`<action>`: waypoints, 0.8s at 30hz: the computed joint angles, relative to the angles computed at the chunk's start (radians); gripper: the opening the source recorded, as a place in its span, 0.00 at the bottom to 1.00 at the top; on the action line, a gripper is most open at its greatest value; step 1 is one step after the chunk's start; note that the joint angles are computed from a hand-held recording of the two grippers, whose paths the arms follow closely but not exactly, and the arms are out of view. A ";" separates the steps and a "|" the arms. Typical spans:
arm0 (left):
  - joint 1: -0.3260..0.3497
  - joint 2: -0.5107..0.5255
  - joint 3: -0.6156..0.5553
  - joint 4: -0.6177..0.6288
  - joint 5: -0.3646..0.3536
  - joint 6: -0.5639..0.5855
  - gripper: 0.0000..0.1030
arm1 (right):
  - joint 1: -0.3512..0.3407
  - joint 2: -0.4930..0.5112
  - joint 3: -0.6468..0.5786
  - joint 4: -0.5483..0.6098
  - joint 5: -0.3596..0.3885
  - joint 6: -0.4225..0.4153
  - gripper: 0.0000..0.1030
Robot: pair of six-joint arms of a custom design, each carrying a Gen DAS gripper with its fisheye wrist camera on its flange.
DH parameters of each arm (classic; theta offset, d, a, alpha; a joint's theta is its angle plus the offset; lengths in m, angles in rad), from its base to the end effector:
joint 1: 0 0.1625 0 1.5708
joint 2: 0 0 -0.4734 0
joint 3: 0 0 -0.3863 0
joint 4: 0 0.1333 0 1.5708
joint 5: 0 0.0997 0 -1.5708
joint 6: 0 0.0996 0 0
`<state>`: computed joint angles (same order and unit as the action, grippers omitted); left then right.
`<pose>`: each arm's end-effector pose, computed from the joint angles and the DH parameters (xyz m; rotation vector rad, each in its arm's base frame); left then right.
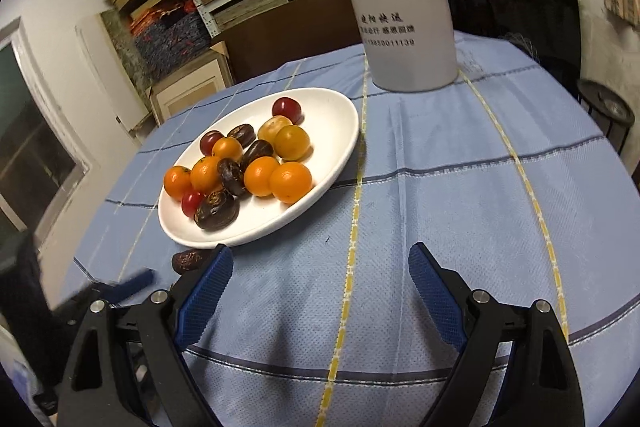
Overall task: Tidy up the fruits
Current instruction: 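Grasp a water chestnut with the left tool while the right tool grasps the other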
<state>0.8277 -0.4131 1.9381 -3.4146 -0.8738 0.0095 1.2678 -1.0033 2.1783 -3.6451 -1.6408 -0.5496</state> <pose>-0.2403 -0.5531 -0.0746 0.7867 2.3902 -0.7043 -0.0415 -0.5562 0.2215 0.2661 -2.4910 1.0644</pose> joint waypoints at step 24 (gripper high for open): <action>0.077 -0.123 0.104 -0.086 0.122 -0.158 0.42 | 0.150 0.206 -0.017 -0.099 -0.167 -0.197 0.87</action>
